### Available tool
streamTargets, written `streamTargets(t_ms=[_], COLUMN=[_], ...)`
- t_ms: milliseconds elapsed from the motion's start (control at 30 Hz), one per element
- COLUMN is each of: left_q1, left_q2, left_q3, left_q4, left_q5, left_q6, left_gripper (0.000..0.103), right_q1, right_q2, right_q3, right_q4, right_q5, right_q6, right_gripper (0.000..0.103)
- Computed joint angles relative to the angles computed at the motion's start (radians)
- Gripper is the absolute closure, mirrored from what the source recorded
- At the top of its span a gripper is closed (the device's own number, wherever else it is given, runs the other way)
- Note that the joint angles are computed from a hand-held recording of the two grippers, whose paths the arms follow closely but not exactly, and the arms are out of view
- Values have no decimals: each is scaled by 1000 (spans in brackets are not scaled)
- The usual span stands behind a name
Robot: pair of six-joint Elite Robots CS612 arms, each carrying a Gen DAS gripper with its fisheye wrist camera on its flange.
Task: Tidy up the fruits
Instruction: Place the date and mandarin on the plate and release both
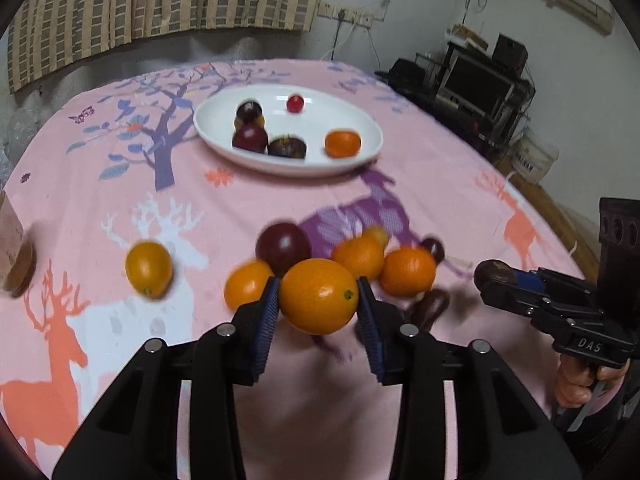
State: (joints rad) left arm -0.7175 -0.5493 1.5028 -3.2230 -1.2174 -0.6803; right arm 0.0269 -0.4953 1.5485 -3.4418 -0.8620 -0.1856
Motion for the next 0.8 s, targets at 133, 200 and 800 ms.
streamTargets(t_ms=[133, 200, 800], left_q1=[29, 48, 127], left_q2=[13, 29, 216], left_q3=[-71, -124, -556], left_q4=[8, 25, 442], left_q5=[21, 24, 38], left_q6=[-17, -30, 12], left_gripper=[65, 65, 57], right_q1=[24, 37, 97], right_q2=[35, 57, 201], right_q3=[-121, -190, -525], right_q4=[-82, -81, 206], right_q5=[-28, -56, -277], right_q6=[123, 159, 74], right_gripper=[65, 65, 54])
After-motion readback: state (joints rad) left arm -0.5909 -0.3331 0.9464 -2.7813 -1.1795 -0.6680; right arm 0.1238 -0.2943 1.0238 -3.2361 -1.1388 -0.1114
